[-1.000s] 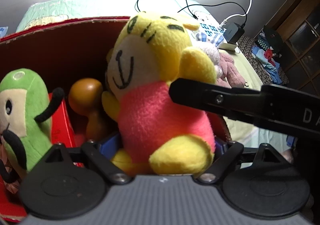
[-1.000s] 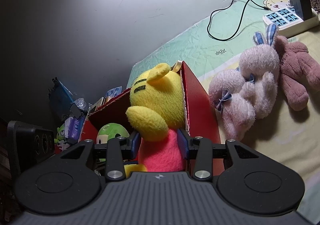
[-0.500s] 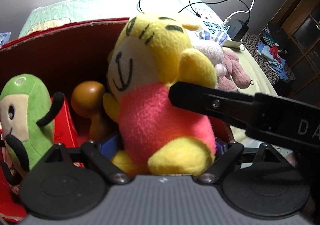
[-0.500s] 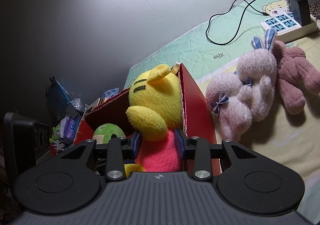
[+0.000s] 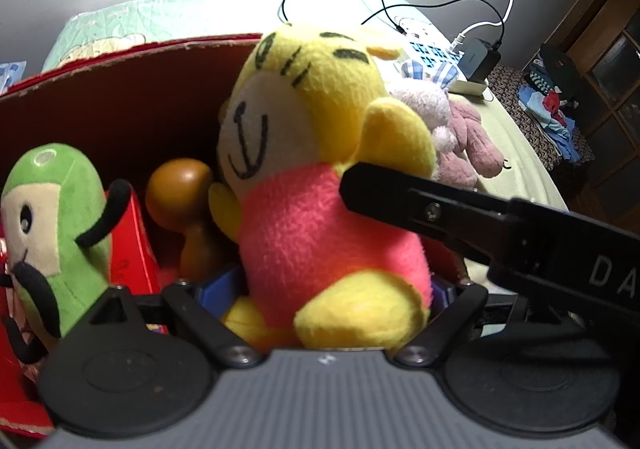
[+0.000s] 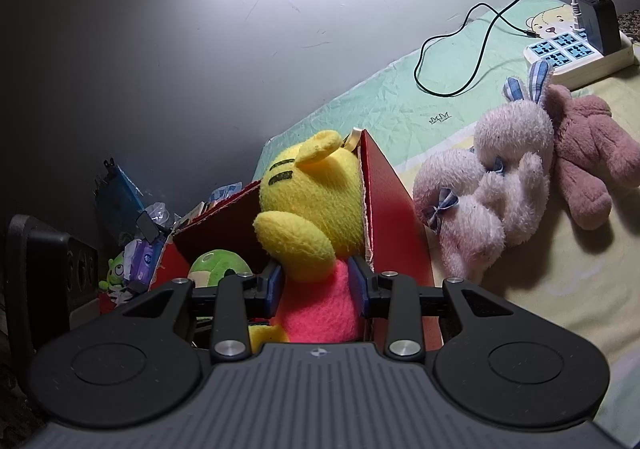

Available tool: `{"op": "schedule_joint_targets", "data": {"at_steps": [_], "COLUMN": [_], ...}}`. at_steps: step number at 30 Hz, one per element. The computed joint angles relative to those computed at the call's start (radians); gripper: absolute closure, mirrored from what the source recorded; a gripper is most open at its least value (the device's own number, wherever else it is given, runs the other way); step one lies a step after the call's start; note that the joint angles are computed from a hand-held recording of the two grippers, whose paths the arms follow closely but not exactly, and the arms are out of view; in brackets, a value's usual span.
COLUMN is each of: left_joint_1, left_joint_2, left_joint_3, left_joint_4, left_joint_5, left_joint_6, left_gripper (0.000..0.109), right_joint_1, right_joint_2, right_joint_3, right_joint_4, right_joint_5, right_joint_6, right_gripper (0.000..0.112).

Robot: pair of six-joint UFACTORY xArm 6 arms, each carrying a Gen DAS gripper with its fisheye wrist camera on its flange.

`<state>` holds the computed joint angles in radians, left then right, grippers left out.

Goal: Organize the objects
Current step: 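Lower the yellow tiger plush into the box beside the green plush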

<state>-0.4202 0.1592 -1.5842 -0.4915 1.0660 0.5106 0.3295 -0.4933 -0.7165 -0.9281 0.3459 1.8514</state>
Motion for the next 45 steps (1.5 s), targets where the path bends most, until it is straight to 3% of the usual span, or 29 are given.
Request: {"op": "schedule_joint_targets", "data": {"at_steps": [26, 36, 45], "left_joint_1": [-0.026, -0.048, -0.048], "left_joint_2": [-0.137, -0.239, -0.288], "left_joint_3": [0.130, 0.238, 0.289], "left_joint_4": [0.112, 0.204, 0.227], "left_joint_5": [-0.133, -0.236, -0.228], "left_joint_6": [-0.074, -0.144, -0.192], "left_gripper": [0.020, 0.020, 0.020], "right_joint_1": [0.089, 0.113, 0.123], "right_joint_2": [-0.114, -0.162, -0.178], "right_joint_3": [0.051, 0.079, 0.102], "right_joint_4": [-0.090, -0.139, -0.134], "right_joint_5": [0.095, 0.097, 0.068], "right_joint_6": [0.107, 0.158, 0.169], "right_gripper": [0.077, 0.077, 0.076]}}
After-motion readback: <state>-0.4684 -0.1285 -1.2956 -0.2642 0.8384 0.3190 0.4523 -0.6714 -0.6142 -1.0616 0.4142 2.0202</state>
